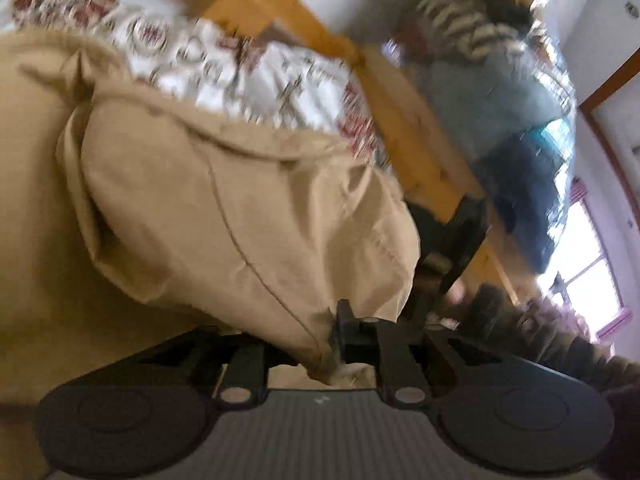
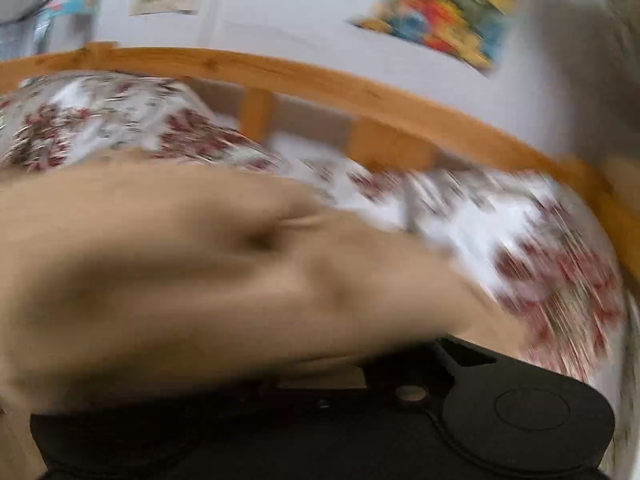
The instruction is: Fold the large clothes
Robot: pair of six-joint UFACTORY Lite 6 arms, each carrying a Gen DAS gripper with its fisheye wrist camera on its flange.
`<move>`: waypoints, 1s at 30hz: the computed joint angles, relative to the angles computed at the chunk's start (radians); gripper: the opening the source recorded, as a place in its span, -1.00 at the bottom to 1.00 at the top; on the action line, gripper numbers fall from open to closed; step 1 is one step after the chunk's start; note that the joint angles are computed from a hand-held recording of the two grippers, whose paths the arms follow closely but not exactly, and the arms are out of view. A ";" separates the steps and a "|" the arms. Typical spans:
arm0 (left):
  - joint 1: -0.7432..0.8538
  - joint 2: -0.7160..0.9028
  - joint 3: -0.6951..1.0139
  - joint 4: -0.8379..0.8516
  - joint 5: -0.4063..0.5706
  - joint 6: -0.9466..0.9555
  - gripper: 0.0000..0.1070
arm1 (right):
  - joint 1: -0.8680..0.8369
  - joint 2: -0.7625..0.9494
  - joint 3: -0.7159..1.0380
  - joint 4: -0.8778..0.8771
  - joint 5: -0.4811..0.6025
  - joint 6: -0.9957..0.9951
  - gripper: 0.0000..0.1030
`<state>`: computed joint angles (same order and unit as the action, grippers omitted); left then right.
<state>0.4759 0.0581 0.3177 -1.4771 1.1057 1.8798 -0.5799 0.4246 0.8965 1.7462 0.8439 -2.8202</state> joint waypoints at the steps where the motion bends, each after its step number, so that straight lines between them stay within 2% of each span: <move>1: 0.007 0.008 -0.006 0.018 -0.023 0.004 -0.39 | -0.029 0.015 0.016 -0.014 -0.001 0.039 -0.93; 2: 0.011 0.004 -0.011 0.032 -0.046 0.000 -0.13 | -0.056 0.028 0.036 -0.035 -0.008 0.093 -0.92; 5: 0.076 -0.039 -0.046 0.101 -0.095 0.000 0.24 | -0.128 0.039 0.068 -0.113 0.005 0.248 -0.88; 7: 0.165 -0.062 -0.066 0.174 -0.093 -0.007 0.38 | -0.183 0.040 0.091 -0.198 0.034 0.390 -0.80; 11: 0.399 -0.130 -0.087 0.300 -0.055 -0.015 0.49 | -0.274 0.051 0.136 -0.342 0.130 0.665 -0.49; 12: 0.438 -0.149 -0.087 0.302 -0.052 -0.011 0.49 | -0.283 0.052 0.147 -0.369 0.155 0.728 -0.43; 14: 0.495 -0.164 -0.075 0.261 -0.046 0.004 0.49 | -0.299 0.060 0.164 -0.440 0.223 0.844 -0.17; 15: 0.490 -0.171 -0.067 0.221 -0.056 0.000 0.49 | -0.292 0.051 0.158 -0.466 0.230 0.863 -0.09; 17: 0.430 -0.172 -0.038 0.128 -0.082 -0.017 0.49 | -0.257 -0.004 0.088 -0.460 0.171 0.788 0.18; 20: 0.258 -0.161 0.016 -0.030 -0.193 -0.039 0.48 | -0.188 -0.061 0.012 -0.410 0.039 0.730 0.19; 22: 0.179 -0.107 0.072 -0.107 -0.246 -0.055 0.47 | -0.173 -0.068 -0.013 -0.363 0.021 0.708 0.20; 24: 0.069 -0.056 0.116 -0.208 -0.326 -0.067 0.21 | -0.155 -0.065 -0.023 -0.307 0.010 0.683 0.15; 25: 0.035 -0.029 0.144 -0.222 -0.355 -0.081 -0.21 | -0.147 -0.064 -0.029 -0.267 0.004 0.655 -0.10; 26: -0.021 -0.018 0.156 -0.277 -0.403 -0.068 -0.53 | -0.139 -0.063 -0.036 -0.232 0.003 0.624 -0.35; 27: -0.050 -0.034 0.147 -0.329 -0.435 -0.032 -0.62 | -0.128 -0.060 -0.040 -0.209 0.000 0.601 -0.44; 29: -0.070 -0.087 0.085 -0.460 -0.421 0.099 -0.80 | -0.092 -0.077 -0.067 -0.147 -0.010 0.532 -0.84; 30: -0.077 -0.133 0.047 -0.513 -0.415 0.154 -0.82 | -0.072 -0.108 -0.107 -0.070 -0.008 0.442 -0.85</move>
<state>0.3990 -0.0750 0.3646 -1.9899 0.6911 2.0335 -0.6515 0.3164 0.7891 1.6759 0.8358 -2.3786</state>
